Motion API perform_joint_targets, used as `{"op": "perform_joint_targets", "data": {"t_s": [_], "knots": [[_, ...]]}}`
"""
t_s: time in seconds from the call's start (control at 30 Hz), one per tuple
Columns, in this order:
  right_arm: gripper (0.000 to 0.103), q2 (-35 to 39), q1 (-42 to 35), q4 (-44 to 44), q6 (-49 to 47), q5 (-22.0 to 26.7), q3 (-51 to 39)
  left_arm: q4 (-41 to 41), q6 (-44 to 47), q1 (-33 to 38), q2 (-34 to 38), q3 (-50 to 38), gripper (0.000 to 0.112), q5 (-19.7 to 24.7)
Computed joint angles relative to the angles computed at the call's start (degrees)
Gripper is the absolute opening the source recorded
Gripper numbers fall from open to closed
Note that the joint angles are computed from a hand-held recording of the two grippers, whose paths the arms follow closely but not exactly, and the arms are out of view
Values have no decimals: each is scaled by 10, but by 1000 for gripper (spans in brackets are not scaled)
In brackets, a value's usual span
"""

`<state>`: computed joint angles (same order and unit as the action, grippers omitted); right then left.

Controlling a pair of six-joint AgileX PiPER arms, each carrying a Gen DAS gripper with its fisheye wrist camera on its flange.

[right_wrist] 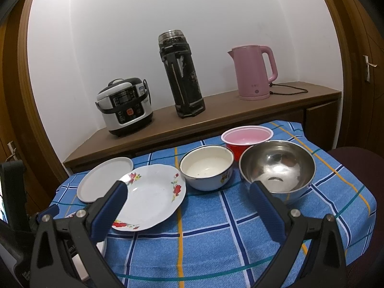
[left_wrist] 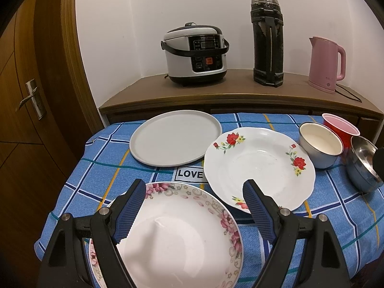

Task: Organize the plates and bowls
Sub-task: 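Hold the pink-floral-rim plate in the left tool, then move the right tool toward the rim of the red-flower white plate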

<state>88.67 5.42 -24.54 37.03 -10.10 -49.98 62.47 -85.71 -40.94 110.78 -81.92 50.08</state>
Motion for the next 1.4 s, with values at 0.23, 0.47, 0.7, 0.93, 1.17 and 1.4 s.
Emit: {"op": "perform_joint_targets", "data": {"t_s": [0.23, 0.47, 0.7, 0.93, 1.17, 1.4], "knots": [[103, 1, 2, 2, -4, 2, 0, -1, 0, -1, -2, 2, 85, 1], [103, 3, 1, -115, 99, -30, 6, 0, -5, 7, -17, 24, 85, -8], [103, 13, 14, -191, 150, -43, 3, 29, -17, 30, -73, 104, 85, -16], [86, 42, 34, -361, 280, -69, -14, 35, -42, 79, -145, 206, 85, -43], [79, 74, 55, -493, 385, -73, -38, 19, -44, 118, -159, 245, 85, -79], [58, 85, 66, -484, 358, -61, -43, 36, -42, 129, -172, 271, 85, -95]]}}
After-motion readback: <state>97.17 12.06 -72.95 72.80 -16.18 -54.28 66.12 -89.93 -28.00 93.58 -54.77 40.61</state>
